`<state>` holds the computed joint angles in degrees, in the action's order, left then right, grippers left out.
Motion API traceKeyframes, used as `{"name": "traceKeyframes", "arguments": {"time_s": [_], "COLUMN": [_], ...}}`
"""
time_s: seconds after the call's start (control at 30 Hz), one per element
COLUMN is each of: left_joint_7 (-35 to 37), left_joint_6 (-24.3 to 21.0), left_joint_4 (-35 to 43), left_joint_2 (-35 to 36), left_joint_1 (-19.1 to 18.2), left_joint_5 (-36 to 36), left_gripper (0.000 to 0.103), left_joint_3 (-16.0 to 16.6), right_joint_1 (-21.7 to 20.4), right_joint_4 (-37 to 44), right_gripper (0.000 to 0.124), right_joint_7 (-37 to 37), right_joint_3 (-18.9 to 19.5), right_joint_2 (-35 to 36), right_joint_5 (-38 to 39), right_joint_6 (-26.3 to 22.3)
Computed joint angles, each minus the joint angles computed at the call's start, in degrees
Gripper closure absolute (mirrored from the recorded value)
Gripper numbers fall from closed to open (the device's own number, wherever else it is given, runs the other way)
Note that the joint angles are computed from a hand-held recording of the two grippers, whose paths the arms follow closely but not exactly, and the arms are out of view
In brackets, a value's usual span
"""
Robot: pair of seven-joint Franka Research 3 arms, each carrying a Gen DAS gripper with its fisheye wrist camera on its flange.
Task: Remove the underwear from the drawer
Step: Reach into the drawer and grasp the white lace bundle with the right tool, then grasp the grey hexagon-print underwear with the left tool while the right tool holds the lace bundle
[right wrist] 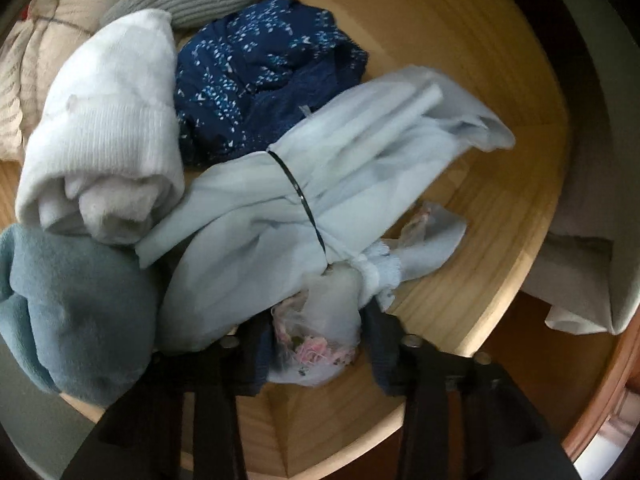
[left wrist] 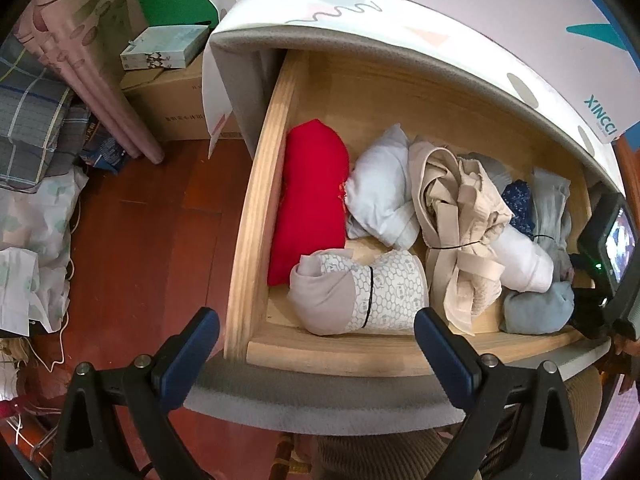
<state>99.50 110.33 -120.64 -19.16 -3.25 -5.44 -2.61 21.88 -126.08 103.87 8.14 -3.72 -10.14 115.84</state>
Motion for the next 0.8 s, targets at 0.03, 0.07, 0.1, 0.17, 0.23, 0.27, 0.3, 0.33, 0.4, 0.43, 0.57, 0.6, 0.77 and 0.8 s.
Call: {"name": "traceKeyframes", "arguments": {"time_s": [0.03,0.07,0.1,0.17,0.23,0.27,0.3,0.33,0.4,0.43,0.57,0.6,0.77,0.8], "left_joint_7": [-0.1,-0.3,-0.2,0.1,0.5,0.6,0.8,0.9,0.9,1.0,2.2,3.0,3.8,4.1], "left_joint_6": [-0.2,-0.5,-0.8,-1.3,-1.3,-1.2,-0.9,-0.6,-0.1,0.5,1.0,0.8,-0.6,-1.3], "left_joint_4": [0.1,0.3,0.4,0.7,0.6,0.5,0.5,0.4,0.5,0.5,1.3,1.8,4.1,4.8], "left_joint_2": [0.1,0.3,0.5,0.9,1.2,1.4,1.6,1.9,2.4,2.5,3.7,4.1,6.3,6.9], "left_joint_1": [0.0,0.0,-0.1,-0.2,-0.3,-0.4,-0.5,-0.7,-0.9,-0.9,-1.3,-1.5,-1.8,-1.9], "left_joint_5": [0.1,0.2,0.0,0.1,0.6,0.9,1.3,1.7,2.1,2.4,3.0,2.7,3.5,3.6], "left_gripper": [0.003,0.003,0.003,0.003,0.003,0.003,0.003,0.003,0.003,0.003,0.003,0.003,0.002,0.002], "left_joint_3": [-0.1,-0.2,-0.2,-0.4,-0.7,-0.8,-1.1,-1.3,-1.6,-1.7,-2.0,-1.9,-2.8,-2.9], "right_joint_1": [-0.1,-0.2,-0.5,-0.8,-1.0,-1.1,-1.2,-1.3,-1.3,-1.4,-0.4,-0.3,0.4,0.6], "right_joint_4": [-1.0,-2.1,-3.4,-5.9,-8.7,-10.2,-11.5,-13.0,-15.8,-16.5,-20.7,-20.8,-20.6,-21.0], "right_gripper": [0.098,0.101,0.102,0.105,0.105,0.105,0.105,0.105,0.105,0.105,0.105,0.105,0.105,0.105], "right_joint_7": [1.4,2.7,4.1,7.3,10.4,12.1,13.0,14.5,17.4,18.3,21.5,21.0,26.4,27.2], "right_joint_3": [-0.1,-0.2,-0.3,-0.2,0.0,0.3,0.4,0.6,1.0,1.1,2.0,1.6,5.2,5.4], "right_joint_2": [-0.5,-1.3,-2.0,-3.5,-5.3,-6.3,-7.6,-8.6,-10.5,-11.5,-14.5,-15.2,-14.5,-13.9], "right_joint_5": [0.4,1.0,1.9,3.9,6.2,6.9,7.6,8.6,11.2,12.1,17.1,18.1,17.3,17.2], "right_joint_6": [1.2,2.5,4.3,7.6,11.2,13.1,14.6,16.8,21.0,21.9,27.5,27.5,28.8,29.9]}}
